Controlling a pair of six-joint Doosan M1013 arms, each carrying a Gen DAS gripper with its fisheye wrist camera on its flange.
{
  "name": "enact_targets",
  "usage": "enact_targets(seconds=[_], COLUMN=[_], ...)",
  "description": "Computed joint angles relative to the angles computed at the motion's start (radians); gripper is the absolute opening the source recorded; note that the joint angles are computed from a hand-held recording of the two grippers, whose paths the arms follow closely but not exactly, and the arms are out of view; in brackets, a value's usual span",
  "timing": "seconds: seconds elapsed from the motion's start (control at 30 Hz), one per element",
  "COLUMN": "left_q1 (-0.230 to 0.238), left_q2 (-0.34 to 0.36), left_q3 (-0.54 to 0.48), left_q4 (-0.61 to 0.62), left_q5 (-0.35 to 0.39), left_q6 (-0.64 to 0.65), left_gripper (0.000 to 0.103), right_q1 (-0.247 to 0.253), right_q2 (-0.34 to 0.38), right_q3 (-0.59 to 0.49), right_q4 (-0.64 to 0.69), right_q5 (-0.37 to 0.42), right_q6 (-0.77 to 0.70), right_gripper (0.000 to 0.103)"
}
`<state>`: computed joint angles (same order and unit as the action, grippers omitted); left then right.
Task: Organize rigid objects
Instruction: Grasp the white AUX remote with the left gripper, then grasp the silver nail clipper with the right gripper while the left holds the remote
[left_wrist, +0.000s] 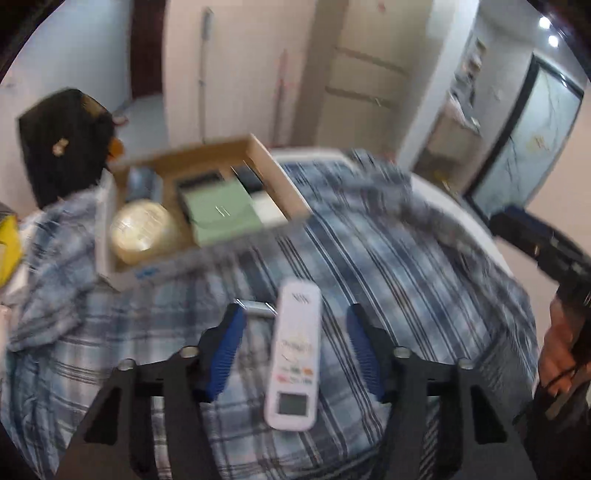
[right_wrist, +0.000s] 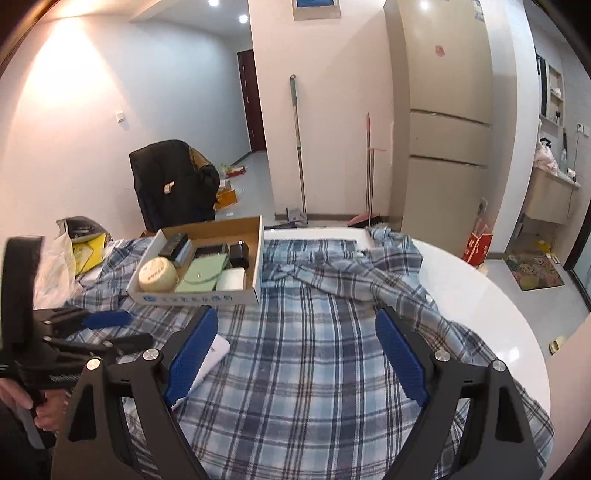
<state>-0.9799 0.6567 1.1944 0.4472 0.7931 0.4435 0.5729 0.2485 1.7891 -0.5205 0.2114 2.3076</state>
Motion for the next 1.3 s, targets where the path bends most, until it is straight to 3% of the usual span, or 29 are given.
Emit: enact_targets(seconds=[0.1,0.2,0.4,0.5,0.6,0.73,0.83,0.9,0.93,1.0,1.1,1.2,1.3], left_q1=[0.011,0.012,0.002,0.002,0.014,0.02,0.018,0.01,0.007,0.009,0.007,0.002,-0.004], left_q2=[0.036,0.069,0.104,0.109,0.105,0.116,0.123,0.136,0.138,0.14,0.121,0.064,0.018], left_q3=[-0.036,-0.075,-0.118,-0.119,-0.111,-0.119,-0.126,-0.147,-0.153,-0.158,-0.132,-0.058,-0.001], left_q4=[-0.122,-0.17,-0.169,-0.155,-0.191,-0.202,-0.197,-0.165,-0.152,-0.161,-0.131,-0.068,0.01], left_q5=[0.04,0.109,0.165,0.163,0.153,0.173,0.178,0.221,0.23,0.237,0.213,0.136,0.116], left_q6=[0.116,0.194,0.262,0.274,0.285,0.302,0.328,0.337,0.335,0.325,0.269,0.178,0.077], left_gripper=[0.054,0.054,0.054,0.054,0.054,0.054,0.054,0.051,0.043,0.042,0.042,0.042,0.042], right_q1=[-0.009,-0.019,-0.027,-0.038,-0.034,-0.034,-0.027,-0.027,-0.028,-0.027,-0.019,-0.013,-0.004], right_q2=[0.005,0.012,0.021,0.018,0.016,0.021,0.026,0.027,0.027,0.027,0.028,0.027,0.038], right_q3=[0.01,0.011,0.012,0.019,0.024,0.018,0.014,0.014,0.015,0.014,0.007,0.0,-0.02], right_q4=[-0.001,0.096,0.208,0.387,0.269,0.366,0.255,0.238,0.23,0.212,0.113,0.101,0.118], right_q5=[-0.01,-0.016,-0.03,-0.048,-0.057,-0.045,-0.034,-0.033,-0.035,-0.029,0.001,0.022,0.046], right_q6=[0.017,-0.069,-0.182,-0.338,-0.224,-0.33,-0.228,-0.206,-0.193,-0.178,-0.098,-0.123,-0.182], right_gripper=[0.087,0.087,0.087,0.087,0.087,0.087,0.087,0.087,0.087,0.087,0.087,0.087,0.087])
